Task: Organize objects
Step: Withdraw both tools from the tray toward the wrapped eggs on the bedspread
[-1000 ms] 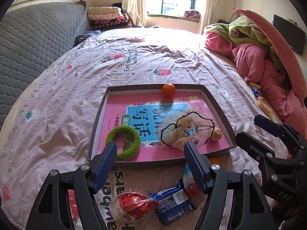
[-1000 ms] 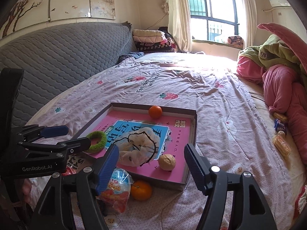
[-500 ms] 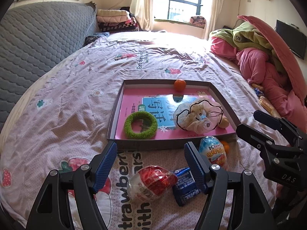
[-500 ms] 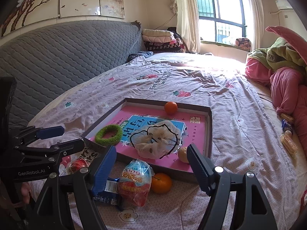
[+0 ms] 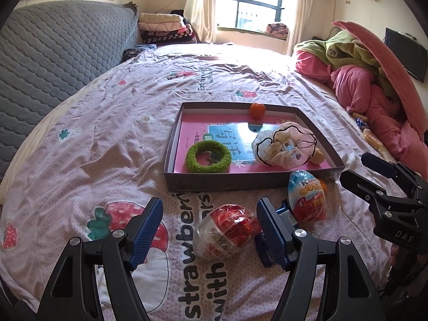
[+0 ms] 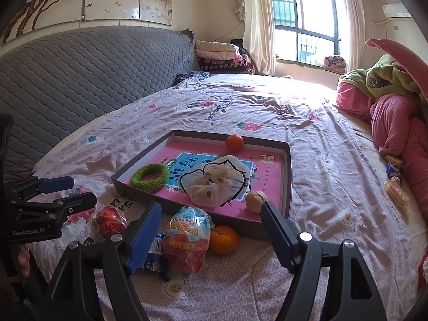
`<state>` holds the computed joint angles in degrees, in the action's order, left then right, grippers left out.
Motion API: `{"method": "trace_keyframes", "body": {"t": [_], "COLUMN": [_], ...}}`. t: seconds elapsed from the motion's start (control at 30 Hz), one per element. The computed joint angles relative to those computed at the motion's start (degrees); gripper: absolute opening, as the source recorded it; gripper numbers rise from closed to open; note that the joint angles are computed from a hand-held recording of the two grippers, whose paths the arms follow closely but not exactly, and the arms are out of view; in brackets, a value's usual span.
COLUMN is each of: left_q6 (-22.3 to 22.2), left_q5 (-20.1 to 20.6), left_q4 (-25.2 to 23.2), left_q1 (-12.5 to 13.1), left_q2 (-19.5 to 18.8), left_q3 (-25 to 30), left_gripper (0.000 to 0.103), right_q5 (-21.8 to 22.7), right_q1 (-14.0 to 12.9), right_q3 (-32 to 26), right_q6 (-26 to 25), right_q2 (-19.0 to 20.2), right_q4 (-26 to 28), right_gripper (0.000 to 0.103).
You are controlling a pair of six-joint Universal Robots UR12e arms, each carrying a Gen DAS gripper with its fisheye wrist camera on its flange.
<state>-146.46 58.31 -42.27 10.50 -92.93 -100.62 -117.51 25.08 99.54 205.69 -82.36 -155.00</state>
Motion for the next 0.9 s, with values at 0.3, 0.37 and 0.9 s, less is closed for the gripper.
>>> {"method": "trace_keyframes", "body": {"t": [0.3,0.37,0.9], "left_q6": [2.2,2.7,5.48], "left_q5": [0.27,0.47,1.13], "left_q4": [-0.15,-0.06,-0.86], "left_q1": [0.67,0.75,1.23], "left_q2": [1.02,1.23,2.38], "left_q3": [-1.64,-2.04,-4.09], "left_gripper": [0.074,0.074,0.074], "right_q5": [0.19,0.43,1.16], "right_q1": [0.61,0.72,1.8], "right_q3": [0.87,0.89,1.1], "right_q6": [0.86,1.04,0.98], "right_q2": [-0.2,-0.21,0.02], "right_q4": [0.57,0.93,3.65], "right_gripper": [0.076,0.076,0.076]}}
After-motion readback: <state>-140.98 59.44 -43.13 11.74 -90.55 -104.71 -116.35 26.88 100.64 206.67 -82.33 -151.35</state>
